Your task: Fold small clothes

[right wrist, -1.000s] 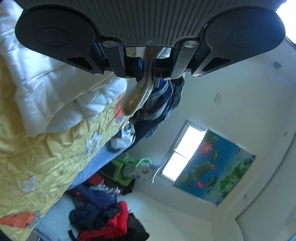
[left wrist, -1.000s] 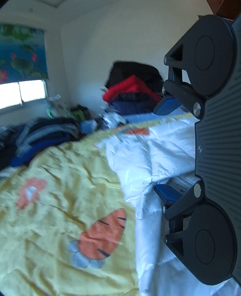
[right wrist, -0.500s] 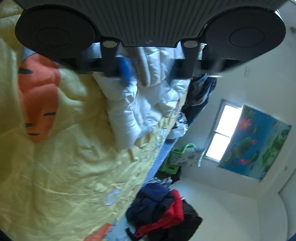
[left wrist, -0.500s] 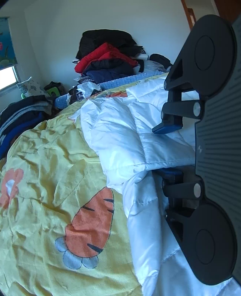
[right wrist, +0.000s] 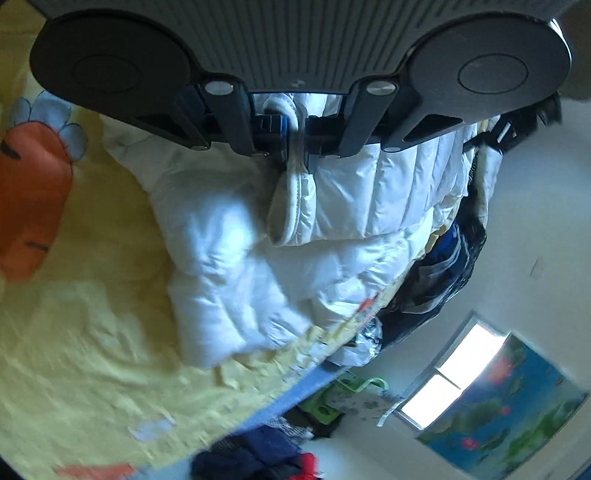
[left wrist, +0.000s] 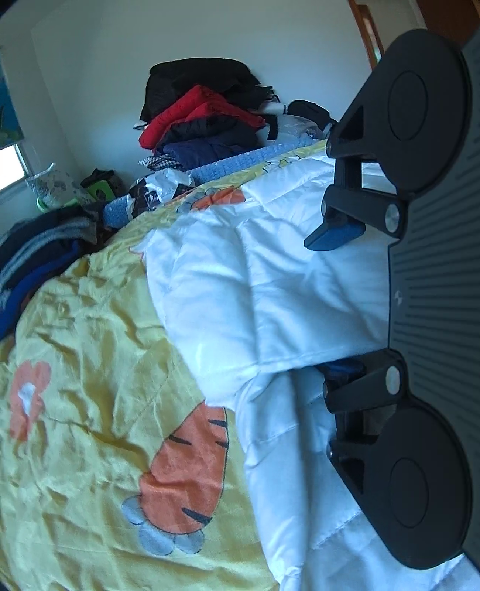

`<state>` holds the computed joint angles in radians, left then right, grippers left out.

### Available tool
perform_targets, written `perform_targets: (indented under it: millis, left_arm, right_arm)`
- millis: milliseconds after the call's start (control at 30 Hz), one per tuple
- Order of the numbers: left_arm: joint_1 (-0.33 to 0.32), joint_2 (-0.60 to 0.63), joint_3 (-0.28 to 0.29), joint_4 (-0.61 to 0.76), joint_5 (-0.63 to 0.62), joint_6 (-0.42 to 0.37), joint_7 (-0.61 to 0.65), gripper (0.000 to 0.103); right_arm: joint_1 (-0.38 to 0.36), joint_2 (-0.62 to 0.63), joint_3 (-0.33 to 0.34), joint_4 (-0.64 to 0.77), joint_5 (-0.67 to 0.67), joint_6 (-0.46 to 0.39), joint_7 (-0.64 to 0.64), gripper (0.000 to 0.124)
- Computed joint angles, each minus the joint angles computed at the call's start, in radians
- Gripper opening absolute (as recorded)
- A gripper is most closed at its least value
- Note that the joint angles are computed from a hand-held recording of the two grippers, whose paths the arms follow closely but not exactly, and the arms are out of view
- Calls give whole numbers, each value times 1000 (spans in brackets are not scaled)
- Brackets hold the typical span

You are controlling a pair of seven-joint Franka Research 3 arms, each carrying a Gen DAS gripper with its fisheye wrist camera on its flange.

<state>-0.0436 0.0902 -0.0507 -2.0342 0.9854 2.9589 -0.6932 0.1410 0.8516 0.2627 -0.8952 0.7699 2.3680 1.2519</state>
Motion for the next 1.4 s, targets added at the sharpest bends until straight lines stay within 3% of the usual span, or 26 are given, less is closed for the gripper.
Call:
perform_targets:
  millis: [67, 133, 300, 467, 533, 600, 633, 733, 800, 867, 933, 1000, 1033, 1133, 1233, 1400]
  left_arm:
    - [-3, -1, -6, 5, 0, -21, 36, 58]
    - [-3, 2, -12, 5, -28, -35, 72, 58]
    - [-5, 26, -1, 19, -31, -14, 109, 58]
    - [-19, 37, -30, 63, -161, -133, 326, 56]
    - [-8, 13, -44, 37, -264, -114, 432, 59]
    - [4, -39, -51, -31, -351, -40, 513, 79]
    - [5, -74, -49, -70, -346, -9, 515, 82]
    - [16, -182, -69, -155, -307, -13, 542, 83]
    - [49, -234, -123, -152, -185, -107, 490, 83]
    - [88, -244, -201, -94, 89, -246, 355, 83]
    - [74, -198, -256, -9, 357, -438, 268, 83]
    - [36, -115, -281, 73, 538, -595, 269, 83]
    - [20, -69, -274, 115, 575, -609, 310, 83]
    - [-15, 64, -240, 238, 553, -575, 470, 83]
    - [-56, 171, -211, 342, 484, -614, 650, 83]
    - [-83, 230, -166, 371, 332, -609, 811, 84]
  right_arm:
    - [-29, -51, 32, -76, 60, 75, -71, 12]
    - [-55, -60, 46, -88, 109, 73, -86, 11]
    - [-19, -43, -31, -89, 18, 37, -3, 11]
    - [-40, -69, 9, -176, 79, 107, -24, 11]
    - [-44, -76, 7, -184, 86, 99, -13, 24]
    - [-68, -108, 22, -229, 128, 109, -30, 34]
    - [-83, -134, 33, -265, 162, 131, -58, 45]
    - [-103, -215, 65, -370, 283, 292, -227, 54]
    - [-105, -228, 87, -372, 344, 339, -341, 53]
    - [-84, -212, 71, -325, 326, 277, -342, 53]
    - [-35, -173, 39, -252, 255, 216, -296, 54]
    - [23, -111, 2, -152, 154, 162, -227, 54]
    - [47, -83, -11, -111, 111, 151, -197, 54]
    - [105, -8, -39, -7, -11, 149, -148, 54]
    - [141, -5, -59, -20, -110, 207, -156, 58]
    - [129, 23, -46, 5, -175, 173, -116, 61]
